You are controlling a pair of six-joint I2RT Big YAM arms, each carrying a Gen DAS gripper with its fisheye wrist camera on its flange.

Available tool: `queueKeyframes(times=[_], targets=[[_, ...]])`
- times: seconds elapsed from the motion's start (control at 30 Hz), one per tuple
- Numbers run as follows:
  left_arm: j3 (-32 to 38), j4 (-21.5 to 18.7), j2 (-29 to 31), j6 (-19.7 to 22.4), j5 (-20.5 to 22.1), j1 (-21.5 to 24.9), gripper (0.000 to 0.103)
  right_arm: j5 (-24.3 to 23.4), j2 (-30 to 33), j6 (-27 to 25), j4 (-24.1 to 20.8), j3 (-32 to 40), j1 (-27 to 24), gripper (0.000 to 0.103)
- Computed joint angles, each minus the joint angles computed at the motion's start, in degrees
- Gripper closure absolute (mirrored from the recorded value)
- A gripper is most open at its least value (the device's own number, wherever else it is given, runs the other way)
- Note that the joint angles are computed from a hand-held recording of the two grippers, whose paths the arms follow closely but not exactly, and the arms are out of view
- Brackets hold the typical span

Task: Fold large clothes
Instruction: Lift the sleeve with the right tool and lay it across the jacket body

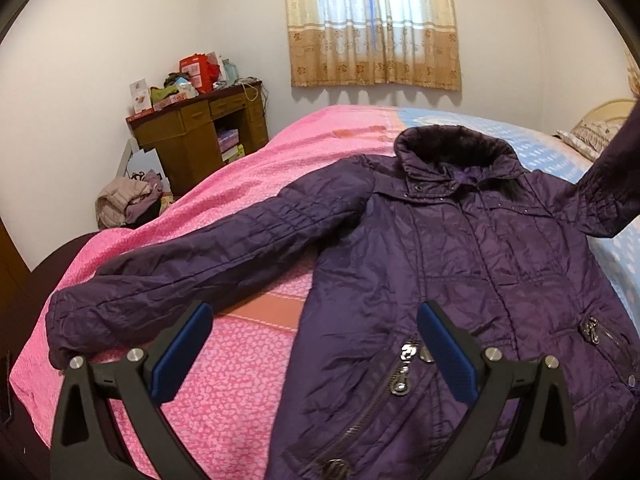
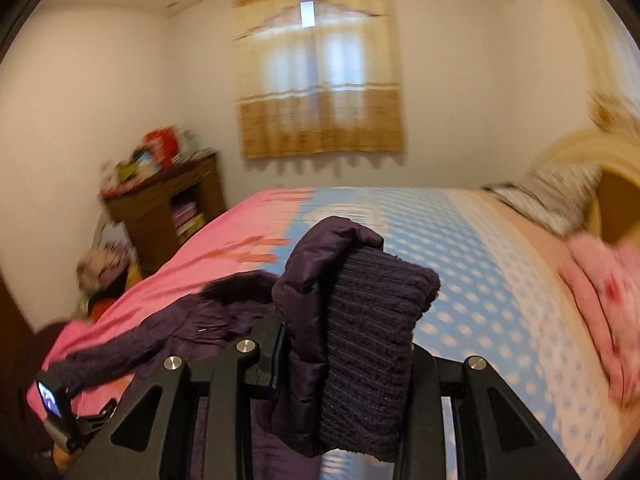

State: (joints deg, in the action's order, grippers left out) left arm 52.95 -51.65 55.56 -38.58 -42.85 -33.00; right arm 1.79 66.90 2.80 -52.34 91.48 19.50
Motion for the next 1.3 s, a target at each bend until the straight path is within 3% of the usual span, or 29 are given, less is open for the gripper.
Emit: queueKeyframes(times=[0.07, 0.27, 0.6, 0.7, 0.73, 0.77, 0.83, 0.9, 1.07, 1.2, 1.3], targets=[[-0.6, 0.4, -1.0, -0.1, 0.6, 1.0, 0.000, 3.5, 3.4, -2.2, -0.8, 2.9, 6.0, 0.072], [-2.8, 1.3, -3.5, 0.1, 1.0, 3.2, 0.000, 7.5, 12.8, -3.6, -2.0, 7.1, 17.9, 0.072], [-5.1, 0.5, -5.7, 0.8, 2.5, 7.4, 0.000, 5.8, 28.0, 2.2, 5.9, 5.3, 27.1, 0.072], [-5.3, -0.1, -5.7, 1.2, 2.4, 8.4, 0.000, 2.5, 31.9, 4.3, 7.8, 5.0, 27.9, 0.066], [-5.3, -0.3, -5.7, 1.4, 2.4, 8.6, 0.000, 0.3, 33.4, 5.0, 7.5, 5.5, 27.7, 0.056], [-5.2, -0.5, -5.6, 1.7, 2.4, 8.7, 0.000, -2.2, 34.7, 5.8, 6.8, 5.8, 27.5, 0.034], [-4.9, -1.0, -5.4, 2.6, 1.5, 8.7, 0.000, -5.9, 33.9, 6.4, 7.8, 3.5, 27.1, 0.021], [-4.5, -1.0, -5.2, 3.8, 0.6, 8.7, 0.000, -7.8, 32.0, 5.3, 9.6, 0.9, 27.5, 0.021], [-1.7, 0.0, -3.3, 7.8, -1.5, 8.0, 0.000, -2.9, 22.6, 3.2, 14.3, -8.7, 25.7, 0.021], [1.7, 2.9, 1.0, 12.8, -1.3, 7.8, 0.000, 4.5, 18.9, 3.6, 14.0, -12.0, 21.7, 0.021], [3.6, 4.3, 5.1, 14.6, -2.1, 8.1, 0.000, 5.7, 17.7, 6.4, 13.4, -13.4, 16.4, 0.021]])
